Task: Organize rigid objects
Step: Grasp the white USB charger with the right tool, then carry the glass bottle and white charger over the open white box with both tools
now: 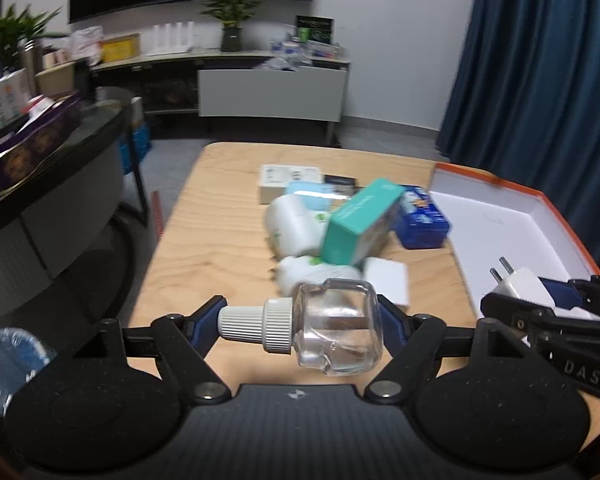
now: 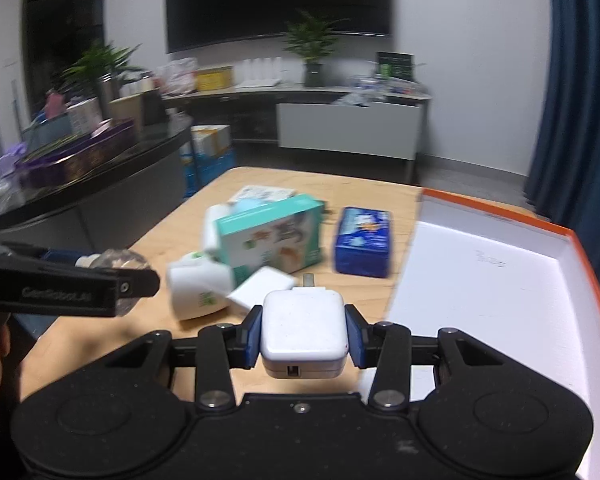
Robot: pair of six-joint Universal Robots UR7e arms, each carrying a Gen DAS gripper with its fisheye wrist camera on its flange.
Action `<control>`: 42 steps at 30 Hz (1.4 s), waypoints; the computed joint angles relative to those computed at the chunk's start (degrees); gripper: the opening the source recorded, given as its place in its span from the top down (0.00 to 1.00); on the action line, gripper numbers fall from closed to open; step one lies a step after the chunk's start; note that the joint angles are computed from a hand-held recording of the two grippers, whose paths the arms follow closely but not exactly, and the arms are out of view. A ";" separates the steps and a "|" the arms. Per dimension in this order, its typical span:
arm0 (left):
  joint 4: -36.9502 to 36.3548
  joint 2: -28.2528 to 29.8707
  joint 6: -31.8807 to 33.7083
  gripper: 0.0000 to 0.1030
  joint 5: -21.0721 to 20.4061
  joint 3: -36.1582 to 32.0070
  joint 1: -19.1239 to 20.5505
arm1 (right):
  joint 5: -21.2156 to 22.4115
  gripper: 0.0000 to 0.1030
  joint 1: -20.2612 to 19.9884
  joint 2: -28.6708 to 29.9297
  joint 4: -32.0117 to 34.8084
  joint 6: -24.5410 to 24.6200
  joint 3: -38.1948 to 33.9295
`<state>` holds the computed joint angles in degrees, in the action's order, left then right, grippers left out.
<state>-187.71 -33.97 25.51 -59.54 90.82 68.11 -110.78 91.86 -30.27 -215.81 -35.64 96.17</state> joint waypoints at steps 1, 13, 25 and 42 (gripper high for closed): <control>0.65 0.14 0.39 0.23 -0.23 -0.34 -0.28 | -0.36 0.51 -0.06 -0.32 -0.33 0.27 0.08; 5.32 4.59 3.62 0.23 -4.47 -6.82 -3.59 | -3.16 0.51 -2.38 -4.03 -5.24 3.27 1.92; 7.58 8.96 2.25 0.23 -7.28 -11.78 -5.52 | -3.86 0.51 -5.68 -7.38 -7.26 5.19 2.86; 14.56 14.56 1.99 0.23 -8.06 -19.38 -6.48 | -3.77 0.51 -8.51 -8.49 -5.18 6.25 -0.79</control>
<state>-173.15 -19.41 27.50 -67.60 71.43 61.63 -114.55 83.36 -38.75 -220.99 -29.39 95.38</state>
